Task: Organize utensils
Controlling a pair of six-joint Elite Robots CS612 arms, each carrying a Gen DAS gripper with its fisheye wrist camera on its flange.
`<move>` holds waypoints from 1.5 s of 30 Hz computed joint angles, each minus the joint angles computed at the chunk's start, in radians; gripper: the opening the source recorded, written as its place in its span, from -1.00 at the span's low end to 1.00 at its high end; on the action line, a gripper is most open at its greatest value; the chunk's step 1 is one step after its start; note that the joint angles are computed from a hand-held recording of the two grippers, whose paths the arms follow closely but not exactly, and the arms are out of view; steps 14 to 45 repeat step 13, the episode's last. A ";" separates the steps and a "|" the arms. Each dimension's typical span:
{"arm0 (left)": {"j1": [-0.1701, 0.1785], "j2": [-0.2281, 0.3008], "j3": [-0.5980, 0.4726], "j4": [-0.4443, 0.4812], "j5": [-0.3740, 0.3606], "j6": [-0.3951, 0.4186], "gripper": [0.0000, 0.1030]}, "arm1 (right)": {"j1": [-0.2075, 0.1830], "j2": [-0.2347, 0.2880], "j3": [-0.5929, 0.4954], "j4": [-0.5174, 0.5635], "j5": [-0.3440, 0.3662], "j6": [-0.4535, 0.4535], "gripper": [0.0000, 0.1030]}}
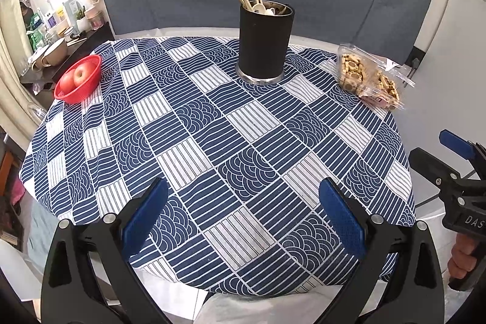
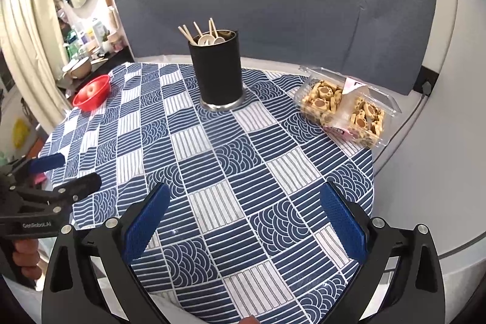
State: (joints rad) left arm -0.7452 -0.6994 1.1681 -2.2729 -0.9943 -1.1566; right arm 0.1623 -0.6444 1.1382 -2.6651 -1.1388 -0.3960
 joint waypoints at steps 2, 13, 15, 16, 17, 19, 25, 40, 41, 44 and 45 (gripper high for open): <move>-0.002 -0.001 0.002 -0.003 0.004 -0.003 0.89 | -0.001 -0.003 0.005 -0.004 0.001 -0.002 0.84; -0.006 0.000 0.014 -0.055 0.003 0.026 0.89 | -0.003 -0.005 0.011 -0.010 0.000 -0.013 0.84; -0.006 0.000 0.014 -0.055 0.003 0.026 0.89 | -0.003 -0.005 0.011 -0.010 0.000 -0.013 0.84; -0.006 0.000 0.014 -0.055 0.003 0.026 0.89 | -0.003 -0.005 0.011 -0.010 0.000 -0.013 0.84; -0.006 0.000 0.014 -0.055 0.003 0.026 0.89 | -0.003 -0.005 0.011 -0.010 0.000 -0.013 0.84; -0.006 0.000 0.014 -0.055 0.003 0.026 0.89 | -0.003 -0.005 0.011 -0.010 0.000 -0.013 0.84; -0.006 0.000 0.014 -0.055 0.003 0.026 0.89 | -0.003 -0.005 0.011 -0.010 0.000 -0.013 0.84; -0.006 0.000 0.014 -0.055 0.003 0.026 0.89 | -0.003 -0.005 0.011 -0.010 0.000 -0.013 0.84; -0.006 0.000 0.014 -0.055 0.003 0.026 0.89 | -0.003 -0.005 0.011 -0.010 0.000 -0.013 0.84; -0.006 0.000 0.014 -0.055 0.003 0.026 0.89 | -0.003 -0.005 0.011 -0.010 0.000 -0.013 0.84; -0.006 0.000 0.014 -0.055 0.003 0.026 0.89 | -0.003 -0.005 0.011 -0.010 0.000 -0.013 0.84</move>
